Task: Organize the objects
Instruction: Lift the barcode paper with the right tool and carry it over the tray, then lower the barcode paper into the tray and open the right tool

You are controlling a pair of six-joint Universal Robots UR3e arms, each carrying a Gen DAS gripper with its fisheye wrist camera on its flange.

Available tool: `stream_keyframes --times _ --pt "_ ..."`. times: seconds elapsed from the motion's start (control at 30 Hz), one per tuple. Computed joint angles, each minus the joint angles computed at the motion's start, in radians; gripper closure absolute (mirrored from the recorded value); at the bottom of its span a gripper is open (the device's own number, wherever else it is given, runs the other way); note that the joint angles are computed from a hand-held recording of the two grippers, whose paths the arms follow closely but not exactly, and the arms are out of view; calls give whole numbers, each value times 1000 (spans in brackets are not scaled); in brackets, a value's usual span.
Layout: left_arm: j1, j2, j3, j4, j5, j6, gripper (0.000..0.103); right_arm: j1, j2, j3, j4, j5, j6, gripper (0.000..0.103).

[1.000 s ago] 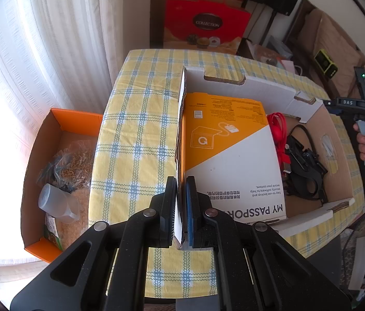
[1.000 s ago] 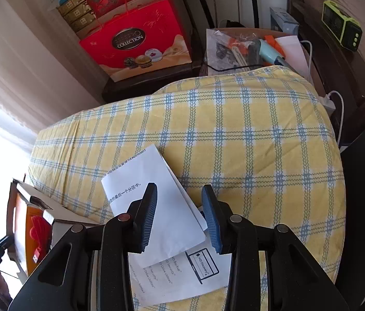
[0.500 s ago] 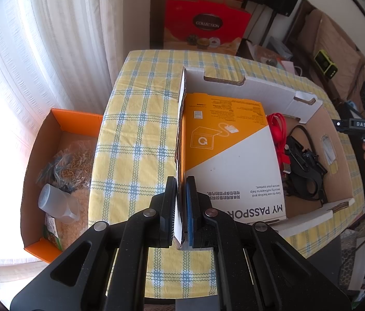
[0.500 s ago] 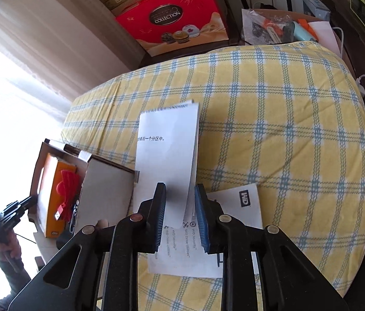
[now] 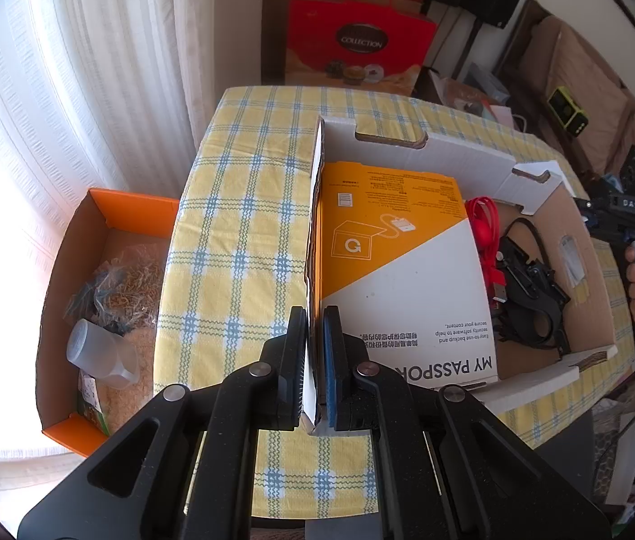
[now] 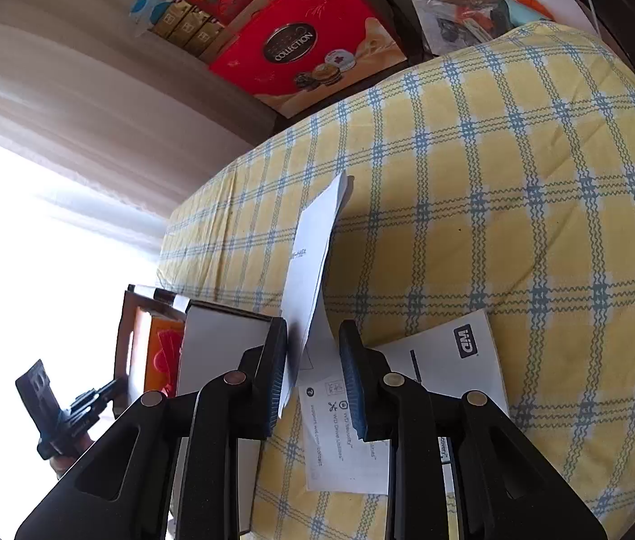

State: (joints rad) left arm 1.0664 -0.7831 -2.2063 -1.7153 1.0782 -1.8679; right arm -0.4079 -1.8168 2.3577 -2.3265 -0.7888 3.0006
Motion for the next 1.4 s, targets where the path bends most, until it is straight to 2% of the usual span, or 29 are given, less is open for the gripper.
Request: stream_keyframes --times 0.07,0.17,0.3,0.43,0.6,0.7,0.83,1.1,1.3,1.4 --pt "0 -2 -2 3 0 -1 98 23 -12 10 -51 -21 22 95" --pt "0 -2 -3 5 0 0 98 59 -46 14 -89 -51 63 98" --pt "1 -2 -3 4 0 0 98 38 -140 24 -27 -24 68 99" --pt "2 -4 -4 7 0 1 98 -41 -308 14 174 33 5 99" --pt "2 -4 -5 8 0 1 98 -131 -522 -73 537 110 -123 99" --pt "2 -4 -5 8 0 0 98 -88 -566 -116 600 110 -108 99" --pt "-1 -14 -2 14 1 -4 98 63 -522 -112 446 64 38 99" --pt "-3 -18 -2 22 1 -5 98 347 -268 -30 -39 -52 367 99" --pt "-4 -19 -4 26 2 -6 98 436 -114 2 -251 -117 522 97" --pt "-5 -22 -3 30 2 -8 98 477 -44 -31 -287 -147 534 94"
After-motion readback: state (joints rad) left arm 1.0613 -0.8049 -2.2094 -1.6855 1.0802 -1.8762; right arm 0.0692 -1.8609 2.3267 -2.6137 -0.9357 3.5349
